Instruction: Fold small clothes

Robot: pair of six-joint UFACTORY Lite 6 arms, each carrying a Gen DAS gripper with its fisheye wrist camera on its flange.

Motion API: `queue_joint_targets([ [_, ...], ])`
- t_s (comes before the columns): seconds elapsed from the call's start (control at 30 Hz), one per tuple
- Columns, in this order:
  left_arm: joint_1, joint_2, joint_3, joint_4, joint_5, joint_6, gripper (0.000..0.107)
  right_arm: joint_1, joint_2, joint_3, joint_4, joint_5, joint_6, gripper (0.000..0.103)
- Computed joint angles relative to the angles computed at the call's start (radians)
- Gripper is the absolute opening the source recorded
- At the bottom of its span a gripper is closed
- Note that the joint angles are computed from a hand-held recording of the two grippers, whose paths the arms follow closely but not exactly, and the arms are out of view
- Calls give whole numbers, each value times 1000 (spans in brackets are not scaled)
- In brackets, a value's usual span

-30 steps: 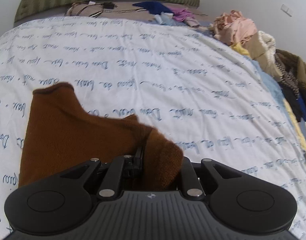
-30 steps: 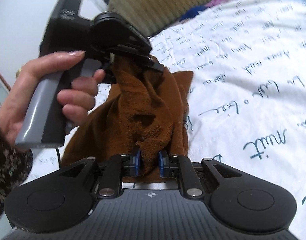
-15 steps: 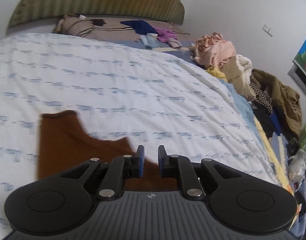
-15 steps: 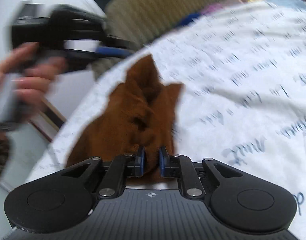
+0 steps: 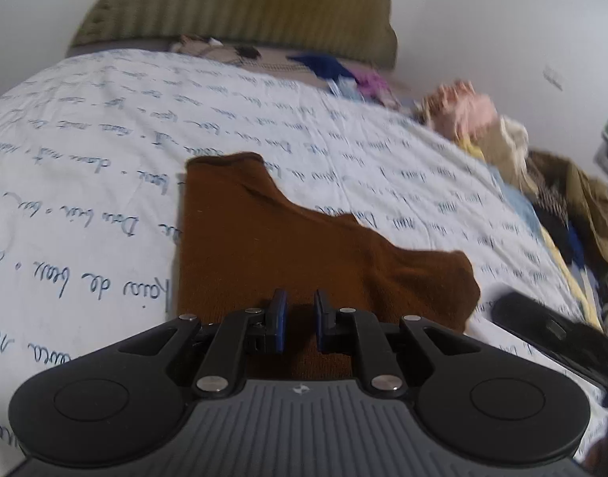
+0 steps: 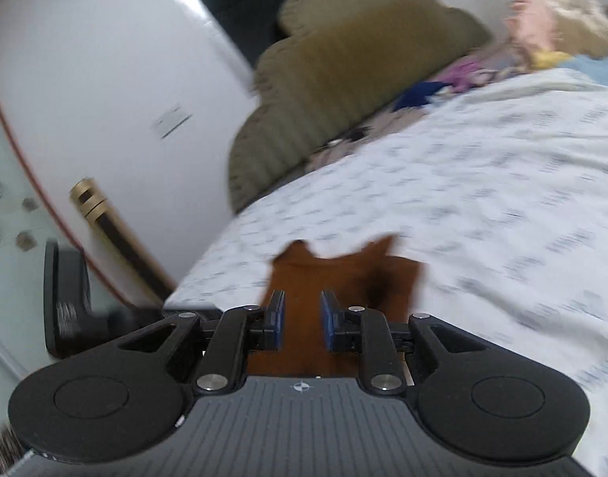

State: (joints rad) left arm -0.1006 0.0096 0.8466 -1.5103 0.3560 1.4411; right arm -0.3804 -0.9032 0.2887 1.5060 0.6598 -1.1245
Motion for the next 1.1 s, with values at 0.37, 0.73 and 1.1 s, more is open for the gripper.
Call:
queue_joint_targets([
  [0.37, -36, 48, -90, -396, 31, 398, 15, 126, 640, 45, 730, -37, -603, 0],
  [0.73, 25, -15, -154, -394, 101, 434, 15, -188, 823, 94, 474, 385, -375, 29],
  [1.1, -10, -46, -244, -623, 90, 821, 15, 35, 783, 129, 597, -4, -606, 16],
])
